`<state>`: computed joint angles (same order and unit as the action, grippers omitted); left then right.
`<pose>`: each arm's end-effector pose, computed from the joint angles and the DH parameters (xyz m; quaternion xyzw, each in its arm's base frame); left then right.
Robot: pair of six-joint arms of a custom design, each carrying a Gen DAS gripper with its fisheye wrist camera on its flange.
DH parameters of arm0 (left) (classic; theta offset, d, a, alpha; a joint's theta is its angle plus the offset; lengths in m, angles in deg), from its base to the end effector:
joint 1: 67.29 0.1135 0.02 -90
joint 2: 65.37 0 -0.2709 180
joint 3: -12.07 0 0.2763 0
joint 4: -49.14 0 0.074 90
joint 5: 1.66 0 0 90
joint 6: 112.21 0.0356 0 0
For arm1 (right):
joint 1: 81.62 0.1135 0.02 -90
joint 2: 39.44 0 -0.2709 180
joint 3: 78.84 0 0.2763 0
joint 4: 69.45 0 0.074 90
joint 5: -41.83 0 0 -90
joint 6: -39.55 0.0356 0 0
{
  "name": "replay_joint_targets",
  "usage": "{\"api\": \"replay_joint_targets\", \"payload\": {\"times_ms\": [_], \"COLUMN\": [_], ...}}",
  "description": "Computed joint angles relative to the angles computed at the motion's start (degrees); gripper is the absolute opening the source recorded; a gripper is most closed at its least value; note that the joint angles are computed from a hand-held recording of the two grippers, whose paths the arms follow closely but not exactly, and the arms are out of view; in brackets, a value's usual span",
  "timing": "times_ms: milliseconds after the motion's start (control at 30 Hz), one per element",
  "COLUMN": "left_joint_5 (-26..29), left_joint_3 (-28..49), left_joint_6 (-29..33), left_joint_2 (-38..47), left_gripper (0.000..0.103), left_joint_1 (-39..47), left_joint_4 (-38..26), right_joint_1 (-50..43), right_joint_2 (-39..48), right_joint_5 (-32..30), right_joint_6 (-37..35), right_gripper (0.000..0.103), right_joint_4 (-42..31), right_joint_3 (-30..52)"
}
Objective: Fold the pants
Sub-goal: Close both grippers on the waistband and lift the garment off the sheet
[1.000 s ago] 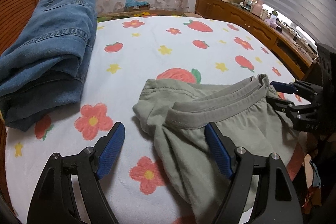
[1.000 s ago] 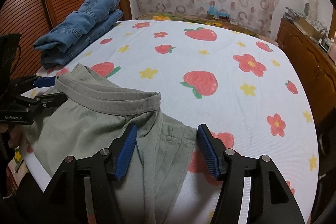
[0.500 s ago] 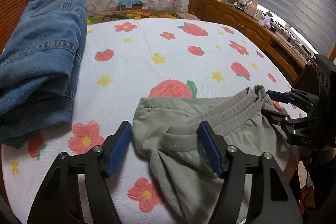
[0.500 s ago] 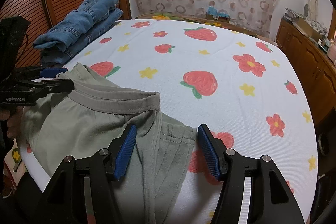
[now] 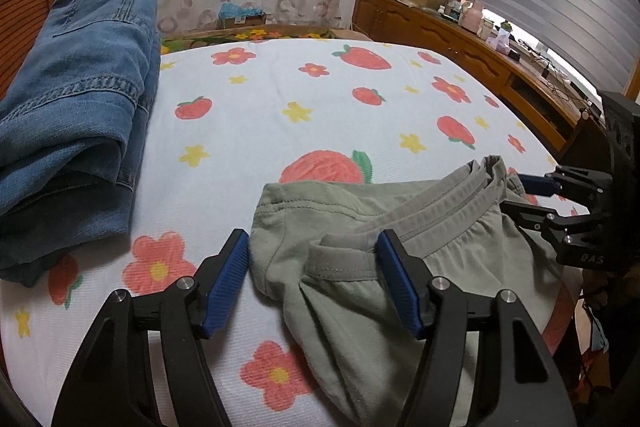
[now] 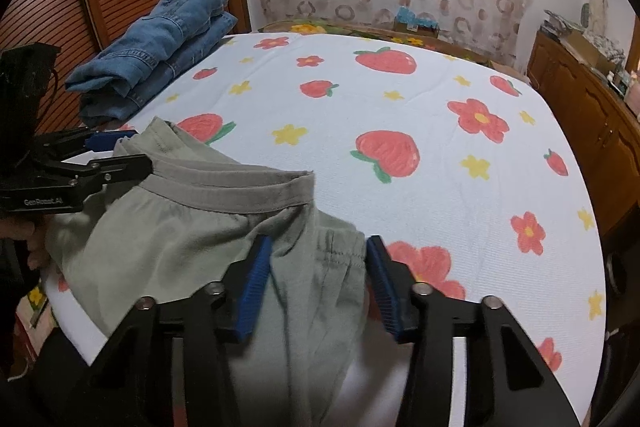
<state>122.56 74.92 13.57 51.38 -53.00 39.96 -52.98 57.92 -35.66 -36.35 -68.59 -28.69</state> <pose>0.3456 0.0674 0.0399 0.2406 0.9004 -0.1651 0.3226 0.2823 0.1454 0.1007 -0.0766 0.9205 0.0405 0.3810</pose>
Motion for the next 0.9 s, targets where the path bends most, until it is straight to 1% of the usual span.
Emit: {"api": "replay_joint_targets", "payload": {"times_ms": [33, 100, 233, 267, 300, 367, 400, 467, 567, 700, 900], "left_joint_5": [0.1, 0.3, 0.4, 0.8, 1.6, 2.8, 3.2, 4.0, 4.6, 6.9, 11.6], "left_joint_3": [0.0, 0.0, -0.1, 0.1, 0.3, 0.1, 0.0, -0.7, -3.0, -7.2, -12.2], "left_joint_6": [0.0, -0.1, -0.1, 0.2, 1.0, 2.8, 3.1, 3.6, 2.8, 2.2, 2.5], "left_joint_2": [0.0, 0.0, -0.1, 0.1, 0.1, -0.1, -0.3, -0.9, -3.0, -7.8, -17.3], "left_gripper": [0.066, 0.066, 0.066, 0.059, 0.054, 0.04, 0.037, 0.025, 0.02, 0.019, 0.019], "left_joint_1": [0.1, 0.2, 0.3, 0.4, 0.5, 0.5, 0.5, 0.6, 1.2, 2.5, 4.8], "left_joint_4": [0.0, 0.0, 0.0, -0.3, -1.1, -2.1, -2.3, -2.5, -1.1, 0.9, -0.2], "right_joint_1": [0.2, 0.1, -0.2, -0.4, -0.4, -0.1, 0.2, 1.1, 1.7, 2.3, 4.8], "right_joint_2": [-0.2, -0.6, -1.0, -1.1, -1.3, -1.3, -1.3, -1.7, -2.8, -5.6, -10.9], "right_joint_5": [-0.4, -2.0, -2.9, -3.1, -3.2, -2.6, -2.1, -1.0, -0.4, -0.1, 3.0], "right_joint_6": [0.2, 0.5, 0.7, 1.0, 1.3, 1.7, 1.7, 1.9, 2.1, 2.2, 1.3], "right_gripper": [0.038, 0.023, 0.016, 0.015, 0.014, 0.013, 0.013, 0.013, 0.012, 0.012, 0.012], "right_joint_4": [-0.5, -1.2, -0.6, -0.1, 0.3, 1.3, 1.9, 2.9, 4.3, 5.3, 4.6], "right_joint_3": [0.1, 0.3, -0.3, -0.6, -0.9, -1.5, -1.7, -2.4, -3.8, -5.8, -7.7]}}
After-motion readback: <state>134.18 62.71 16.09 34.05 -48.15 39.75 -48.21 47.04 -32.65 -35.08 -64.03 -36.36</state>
